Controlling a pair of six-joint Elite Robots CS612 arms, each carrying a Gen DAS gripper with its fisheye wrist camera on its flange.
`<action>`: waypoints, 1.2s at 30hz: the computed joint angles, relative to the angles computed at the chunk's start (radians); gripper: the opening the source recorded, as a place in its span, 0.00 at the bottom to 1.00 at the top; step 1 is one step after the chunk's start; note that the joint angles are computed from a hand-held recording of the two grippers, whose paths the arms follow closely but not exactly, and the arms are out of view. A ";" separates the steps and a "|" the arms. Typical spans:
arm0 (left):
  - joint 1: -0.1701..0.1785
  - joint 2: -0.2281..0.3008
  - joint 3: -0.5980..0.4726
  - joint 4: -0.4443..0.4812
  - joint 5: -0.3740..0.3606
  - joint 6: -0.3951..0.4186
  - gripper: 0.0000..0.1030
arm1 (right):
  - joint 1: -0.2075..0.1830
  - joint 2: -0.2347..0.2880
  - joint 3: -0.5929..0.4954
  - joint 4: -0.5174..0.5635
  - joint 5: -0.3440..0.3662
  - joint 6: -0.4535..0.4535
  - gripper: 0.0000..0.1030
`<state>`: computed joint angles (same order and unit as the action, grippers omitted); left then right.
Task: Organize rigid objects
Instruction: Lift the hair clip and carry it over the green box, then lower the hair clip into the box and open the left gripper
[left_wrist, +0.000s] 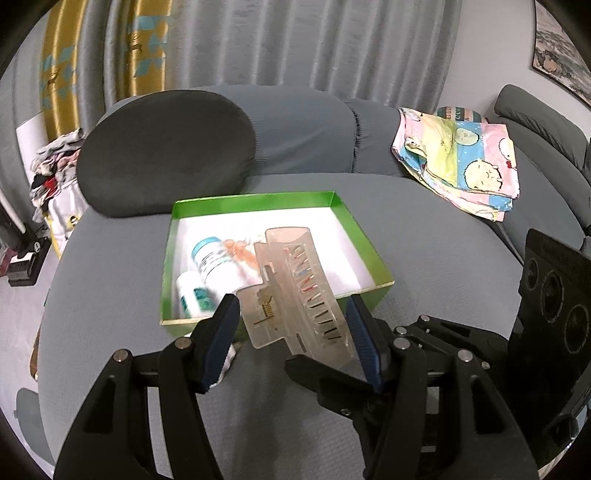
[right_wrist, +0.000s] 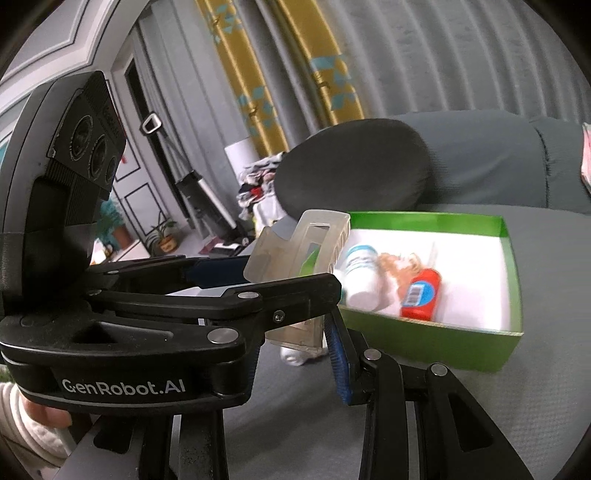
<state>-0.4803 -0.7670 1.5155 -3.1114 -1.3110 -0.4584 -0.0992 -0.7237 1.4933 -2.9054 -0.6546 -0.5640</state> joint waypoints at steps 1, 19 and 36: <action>0.001 0.005 -0.010 0.004 -0.003 0.004 0.57 | -0.001 0.004 -0.009 -0.003 -0.002 0.008 0.35; 0.031 0.105 -0.190 0.105 -0.074 0.017 0.58 | 0.005 0.084 -0.152 0.025 -0.068 0.072 0.35; 0.070 0.184 -0.307 0.203 -0.191 -0.056 0.60 | 0.026 0.138 -0.258 0.144 -0.174 0.075 0.35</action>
